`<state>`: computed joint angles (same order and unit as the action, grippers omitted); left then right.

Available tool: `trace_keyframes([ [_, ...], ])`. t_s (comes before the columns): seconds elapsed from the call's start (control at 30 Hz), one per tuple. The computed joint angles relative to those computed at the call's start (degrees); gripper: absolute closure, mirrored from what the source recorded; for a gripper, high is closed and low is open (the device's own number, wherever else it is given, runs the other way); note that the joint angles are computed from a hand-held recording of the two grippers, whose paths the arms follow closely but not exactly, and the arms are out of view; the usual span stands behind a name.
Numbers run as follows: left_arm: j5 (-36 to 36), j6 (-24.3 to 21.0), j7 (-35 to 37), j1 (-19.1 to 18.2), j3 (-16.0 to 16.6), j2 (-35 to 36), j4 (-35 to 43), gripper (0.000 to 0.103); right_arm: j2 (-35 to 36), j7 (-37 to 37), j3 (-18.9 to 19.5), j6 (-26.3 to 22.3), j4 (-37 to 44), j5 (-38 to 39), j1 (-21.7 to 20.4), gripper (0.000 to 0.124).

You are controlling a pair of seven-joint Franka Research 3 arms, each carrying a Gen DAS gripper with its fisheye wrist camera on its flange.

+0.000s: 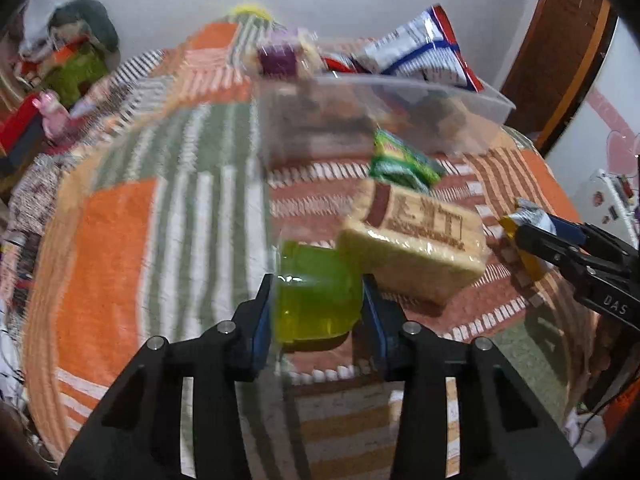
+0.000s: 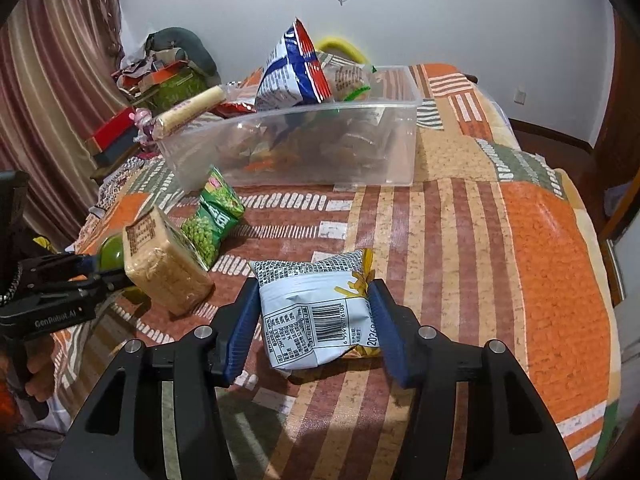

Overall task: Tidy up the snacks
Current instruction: 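Grasp the green jelly cup with the left tool while the right tool grasps the white-and-yellow bag, then carry the jelly cup and white-and-yellow bag over the clear box and open both tools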

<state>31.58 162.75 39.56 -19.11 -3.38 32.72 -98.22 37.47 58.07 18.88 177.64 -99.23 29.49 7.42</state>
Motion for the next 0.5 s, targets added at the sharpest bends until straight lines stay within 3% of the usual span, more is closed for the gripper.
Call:
trace_keyframes([
  [0.5,7.3,-0.9,-6.2,-3.0,3.7,-2.1,-0.6,0.063,-0.3,-1.0,2.6,3.0,0.6,-0.6,-1.5,0.073],
])
